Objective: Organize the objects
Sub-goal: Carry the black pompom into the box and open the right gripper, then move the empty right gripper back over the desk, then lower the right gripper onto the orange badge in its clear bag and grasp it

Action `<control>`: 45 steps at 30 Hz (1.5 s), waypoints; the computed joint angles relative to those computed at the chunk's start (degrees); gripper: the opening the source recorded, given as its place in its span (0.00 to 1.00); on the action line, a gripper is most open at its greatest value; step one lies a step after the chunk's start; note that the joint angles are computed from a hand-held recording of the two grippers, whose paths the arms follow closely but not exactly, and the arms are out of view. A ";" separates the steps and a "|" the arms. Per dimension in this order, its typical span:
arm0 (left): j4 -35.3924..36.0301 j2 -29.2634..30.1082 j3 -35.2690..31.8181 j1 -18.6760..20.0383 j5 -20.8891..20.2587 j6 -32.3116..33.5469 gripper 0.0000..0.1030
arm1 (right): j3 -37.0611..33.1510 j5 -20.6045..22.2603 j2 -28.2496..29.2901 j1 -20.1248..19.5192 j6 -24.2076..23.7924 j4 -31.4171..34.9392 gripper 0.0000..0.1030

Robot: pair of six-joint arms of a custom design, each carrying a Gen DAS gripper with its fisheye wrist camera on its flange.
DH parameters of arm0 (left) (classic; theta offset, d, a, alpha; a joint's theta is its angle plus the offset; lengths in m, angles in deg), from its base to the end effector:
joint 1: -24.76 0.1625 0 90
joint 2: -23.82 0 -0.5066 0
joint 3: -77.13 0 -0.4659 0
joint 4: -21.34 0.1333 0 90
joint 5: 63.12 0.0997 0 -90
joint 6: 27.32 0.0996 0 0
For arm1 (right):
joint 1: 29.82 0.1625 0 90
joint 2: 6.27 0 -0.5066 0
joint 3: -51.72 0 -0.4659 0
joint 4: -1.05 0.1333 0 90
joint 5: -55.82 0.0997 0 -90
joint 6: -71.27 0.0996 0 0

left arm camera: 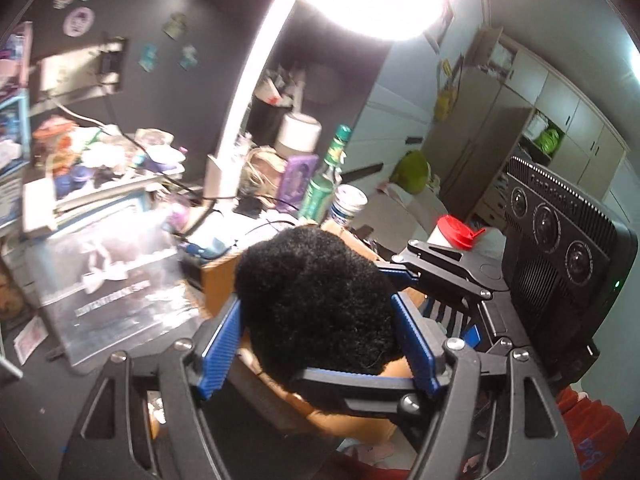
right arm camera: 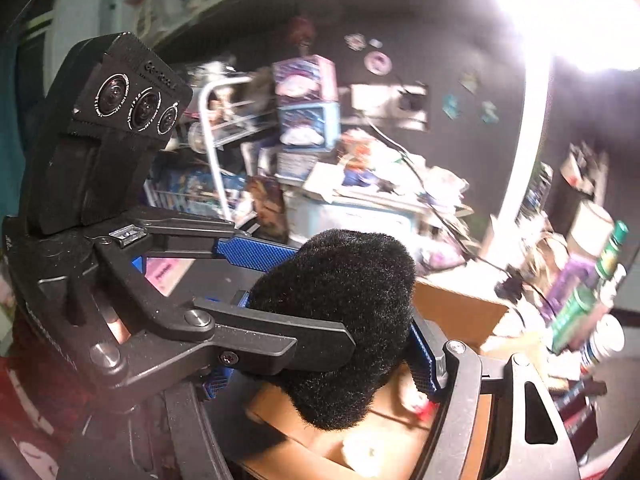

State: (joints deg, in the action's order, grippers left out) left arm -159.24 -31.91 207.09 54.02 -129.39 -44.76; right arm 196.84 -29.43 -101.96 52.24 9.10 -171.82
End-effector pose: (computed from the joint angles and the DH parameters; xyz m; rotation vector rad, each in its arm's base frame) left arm -0.3804 -0.4119 0.0734 0.9934 2.7411 -0.7110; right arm 0.0862 -0.4065 0.2848 1.2961 -2.4553 0.7488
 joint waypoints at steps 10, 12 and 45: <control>3.18 3.19 -3.20 0.38 2.44 -0.12 0.79 | -3.17 -3.76 1.06 -2.18 0.52 5.01 0.75; 1.98 2.30 -2.41 0.19 2.75 -0.12 0.80 | -2.95 -3.67 0.75 -2.47 -0.02 4.42 0.75; 3.00 -28.47 29.65 -6.63 26.96 -19.14 0.88 | 2.08 -11.29 32.75 12.03 6.96 -20.66 0.75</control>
State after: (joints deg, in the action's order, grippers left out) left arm -156.24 -60.38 236.74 47.39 -102.42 -63.90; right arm 198.93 -40.72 -69.21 64.27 16.05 -192.48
